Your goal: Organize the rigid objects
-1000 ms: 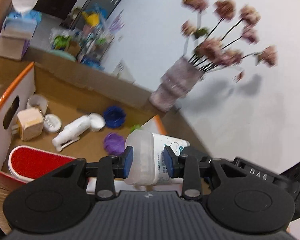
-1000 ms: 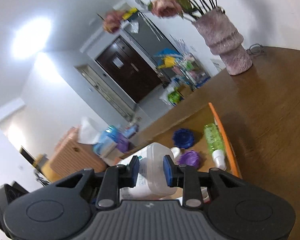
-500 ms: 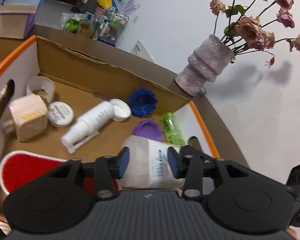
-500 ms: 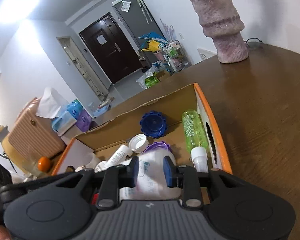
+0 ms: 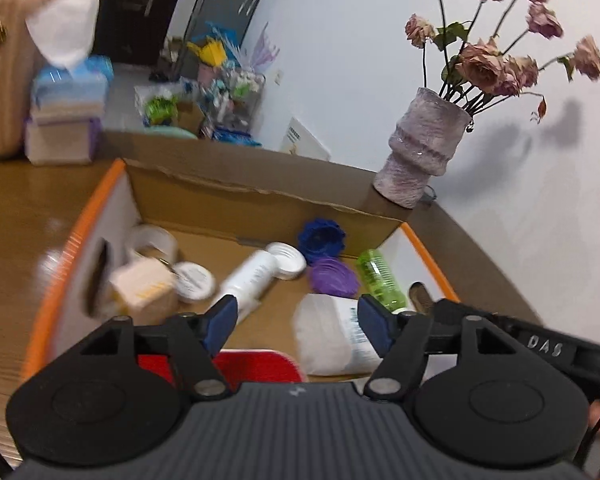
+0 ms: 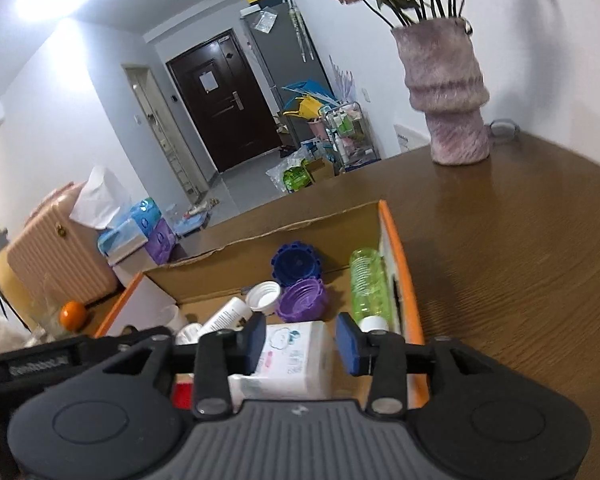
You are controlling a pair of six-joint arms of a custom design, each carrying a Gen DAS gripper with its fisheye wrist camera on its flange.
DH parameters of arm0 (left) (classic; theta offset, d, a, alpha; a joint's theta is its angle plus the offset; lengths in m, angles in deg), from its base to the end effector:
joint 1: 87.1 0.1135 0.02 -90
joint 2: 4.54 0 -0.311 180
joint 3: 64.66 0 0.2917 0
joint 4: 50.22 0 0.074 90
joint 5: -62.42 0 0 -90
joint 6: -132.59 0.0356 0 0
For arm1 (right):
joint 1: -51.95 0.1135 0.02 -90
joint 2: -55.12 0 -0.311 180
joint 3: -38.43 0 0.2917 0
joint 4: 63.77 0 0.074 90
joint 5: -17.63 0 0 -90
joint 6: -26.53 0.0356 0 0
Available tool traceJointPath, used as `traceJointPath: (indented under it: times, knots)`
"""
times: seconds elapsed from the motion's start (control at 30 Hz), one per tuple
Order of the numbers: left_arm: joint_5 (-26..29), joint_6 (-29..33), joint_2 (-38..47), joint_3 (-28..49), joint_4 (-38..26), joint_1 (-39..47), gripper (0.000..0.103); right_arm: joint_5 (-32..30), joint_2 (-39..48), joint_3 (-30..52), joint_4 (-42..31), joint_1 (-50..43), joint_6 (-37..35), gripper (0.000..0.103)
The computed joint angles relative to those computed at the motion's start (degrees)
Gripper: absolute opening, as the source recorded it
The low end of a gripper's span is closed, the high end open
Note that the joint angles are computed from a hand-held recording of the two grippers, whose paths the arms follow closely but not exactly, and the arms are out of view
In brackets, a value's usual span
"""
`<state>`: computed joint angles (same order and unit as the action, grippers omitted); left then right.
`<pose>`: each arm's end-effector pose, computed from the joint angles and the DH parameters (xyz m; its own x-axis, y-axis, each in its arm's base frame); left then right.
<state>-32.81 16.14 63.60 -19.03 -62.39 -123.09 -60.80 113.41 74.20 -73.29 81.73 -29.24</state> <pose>0.2153 -0.1523 0.2282 -0.6458 -0.0792 -0.7594 0.2646 0.9098 -0.3198 0.1930 0.1022 0.2086 -0.5714 0.3080 -0.7607 -0.0213 0.9211 0.3889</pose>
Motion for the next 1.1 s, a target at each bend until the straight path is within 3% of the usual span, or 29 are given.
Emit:
traceJointPath:
  times: [0.2, 0.33, 0.37, 0.47, 0.6, 0.67, 0.87, 0.97, 1.03, 1.07, 1.1]
  knots:
    - [-10.79, 5.96, -11.75, -1.22, -9.39, -5.22, 0.082, 6.99, -7.42, 2.73, -11.94, 4.85, -1.70, 0.048]
    - [-15.98, 6.83, -19.96, -1.33, -15.76, -9.32, 0.093, 15.81, -12.16, 5.61, -20.67, 12.79, -1.15, 0.062]
    - [-18.53, 6.60, -22.24, -1.65, -16.79, -11.12, 0.100, 18.44, -12.98, 6.38, -22.72, 15.22, -0.93, 0.069]
    - [-32.74, 6.40, -27.54, -3.37, -17.68, -19.34, 0.103, 29.82, -14.44, 8.61, -28.89, 25.27, 0.74, 0.090]
    - [-45.93, 6.42, -31.69, -5.31, -18.38, -28.02, 0.103, 48.52, -12.34, 11.55, -38.65, 39.74, 7.39, 0.099]
    - [-51.00, 4.31, -33.35, -6.21, -19.68, -31.66, 0.103, 52.74, -11.28, 13.04, -45.05, 44.62, 14.20, 0.100]
    - [-57.97, -5.75, -35.39, -5.09, -30.84, -39.87, 0.103, 54.99, -7.88, 16.06, -58.68, 52.14, 31.03, 0.100]
    - [-63.35, -13.45, -35.35, -3.44, -39.63, -47.07, 0.103, 55.52, -5.59, 16.78, -62.24, 54.51, 36.75, 0.100]
    - [-68.07, -27.16, -32.53, -1.02, -52.24, -54.16, 0.103, 55.76, -4.23, 17.07, -64.42, 56.24, 40.79, 0.100]
    - [-69.96, -37.94, -29.66, 0.50, -61.24, -57.95, 0.103, 55.92, -3.44, 17.25, -66.30, 57.56, 44.05, 0.100]
    - [-71.51, -55.13, -24.89, 1.93, -74.29, -62.54, 0.103, 56.10, -2.71, 17.36, -68.06, 58.85, 47.33, 0.100]
